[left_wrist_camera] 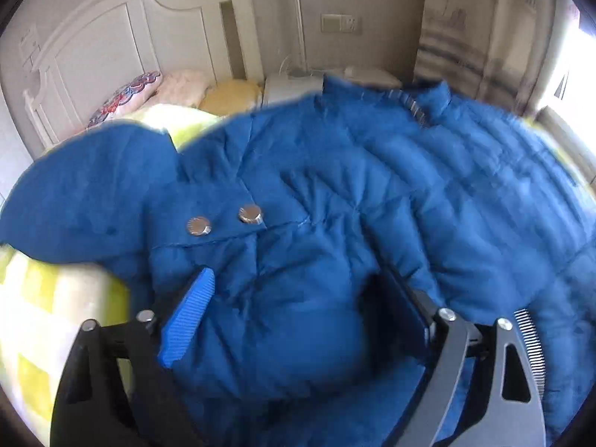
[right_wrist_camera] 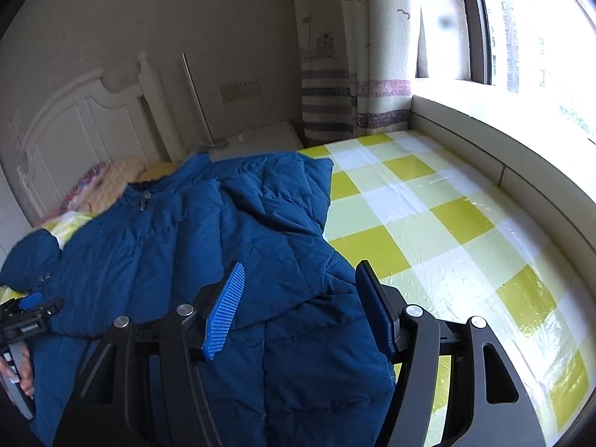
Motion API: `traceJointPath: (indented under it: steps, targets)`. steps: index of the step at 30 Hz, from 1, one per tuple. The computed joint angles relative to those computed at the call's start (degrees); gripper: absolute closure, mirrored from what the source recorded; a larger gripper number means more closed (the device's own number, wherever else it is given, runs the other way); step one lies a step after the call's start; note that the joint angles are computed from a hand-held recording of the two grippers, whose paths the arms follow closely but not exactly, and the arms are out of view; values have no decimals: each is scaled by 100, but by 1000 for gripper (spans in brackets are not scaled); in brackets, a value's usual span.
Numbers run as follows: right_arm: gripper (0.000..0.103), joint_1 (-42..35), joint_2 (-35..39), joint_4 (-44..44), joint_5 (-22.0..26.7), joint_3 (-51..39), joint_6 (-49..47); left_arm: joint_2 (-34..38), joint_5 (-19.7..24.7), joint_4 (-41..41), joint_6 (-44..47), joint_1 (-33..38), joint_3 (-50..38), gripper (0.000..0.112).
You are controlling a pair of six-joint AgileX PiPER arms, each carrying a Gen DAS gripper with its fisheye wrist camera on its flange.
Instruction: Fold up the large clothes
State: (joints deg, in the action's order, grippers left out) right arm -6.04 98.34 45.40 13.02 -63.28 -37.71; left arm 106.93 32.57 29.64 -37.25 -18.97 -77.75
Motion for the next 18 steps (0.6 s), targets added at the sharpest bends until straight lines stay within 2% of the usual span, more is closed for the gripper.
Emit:
traceJointPath:
  steps: [2,5,7,8,10,11,12,14,15,17,18]
  targets:
    - [42,130,59,-1040,273,-335,872,2,-72,-179,207,27,-23,13]
    - [42,602,275,-2747,283,-918,2176,95,-37,-323,441,79,-123,12]
    - [42,924,669,-3237,584,-1576,2356,96,-20,-184,327,50,-98,12]
    - [42,1043,934,-3262,964,-2009,2201,51,-30,-159,310,53,-32,12]
    - [42,1371,1760,-3839,2058,-3108,2227,51,-17,-175,307,36,-50,12]
    - [42,1514,2049,-4308,2397,-3461,2489,36,-63,-138,251,29,19,12]
    - [41,1581,2159,-4548,2508,-3638,2643,-43,-76,-121,222,18,113,12]
    - [41,1502,2325,-4370,3040,-4140,2607,-70,-64,-144,282,46,120,12]
    - [41,1455,2336,-4322,3072,-4252,2645,-54,-35,-101,249,29,100,11]
    - [41,1304,2215,-4344,2587,-4299,2960,-10,20,-49,220,9,45,11]
    - [39,1237,2270,-4317,2496,-4441,3117,17,43,-24,204,-3,15,11]
